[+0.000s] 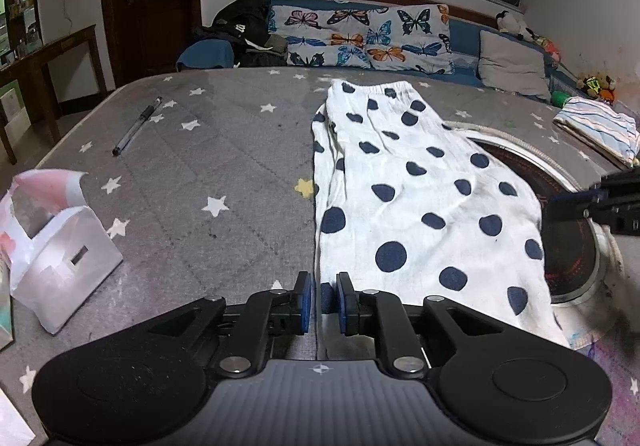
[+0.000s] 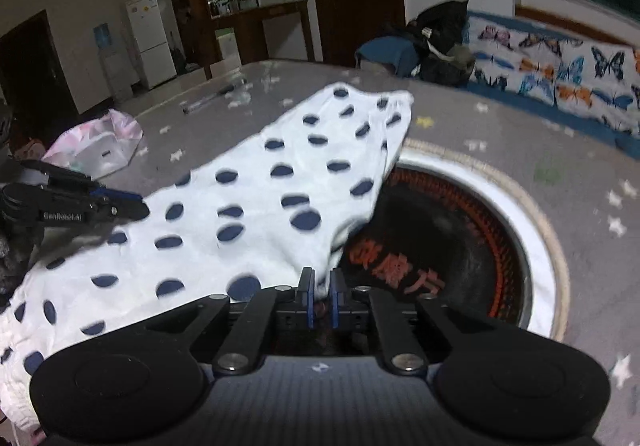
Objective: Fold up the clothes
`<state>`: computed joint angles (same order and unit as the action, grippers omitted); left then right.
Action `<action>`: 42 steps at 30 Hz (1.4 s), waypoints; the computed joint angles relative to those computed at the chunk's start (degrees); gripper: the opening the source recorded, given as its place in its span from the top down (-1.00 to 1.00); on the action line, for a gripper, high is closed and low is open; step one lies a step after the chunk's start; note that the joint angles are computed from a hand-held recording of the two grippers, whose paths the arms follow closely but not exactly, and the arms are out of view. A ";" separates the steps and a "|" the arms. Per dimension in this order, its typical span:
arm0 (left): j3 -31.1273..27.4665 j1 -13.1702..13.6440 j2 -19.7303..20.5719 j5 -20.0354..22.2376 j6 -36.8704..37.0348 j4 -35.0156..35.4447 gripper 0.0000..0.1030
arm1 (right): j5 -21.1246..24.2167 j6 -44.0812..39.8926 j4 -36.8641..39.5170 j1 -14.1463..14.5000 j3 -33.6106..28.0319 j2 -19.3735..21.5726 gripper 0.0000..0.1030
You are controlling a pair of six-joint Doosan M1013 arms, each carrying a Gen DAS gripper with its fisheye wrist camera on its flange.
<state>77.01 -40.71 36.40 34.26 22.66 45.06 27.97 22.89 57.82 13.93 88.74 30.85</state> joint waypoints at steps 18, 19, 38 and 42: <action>-9.58 2.56 5.89 -6.33 17.36 -15.48 0.70 | 0.54 4.10 -3.47 2.39 -5.51 4.20 0.25; -10.26 2.76 6.40 -6.15 18.27 -16.34 0.70 | 0.58 4.96 -3.80 2.31 -5.70 4.41 0.25; -9.10 2.78 5.19 -4.30 11.85 -9.17 0.70 | -1.99 4.86 -5.71 2.33 -4.90 3.89 0.00; -4.50 2.31 2.24 -6.93 12.49 -9.54 0.70 | 0.02 -0.27 -2.82 2.63 -3.87 2.70 -0.16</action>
<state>72.51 -38.40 38.64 27.33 35.15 35.52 27.99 22.62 55.01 16.55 84.86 33.55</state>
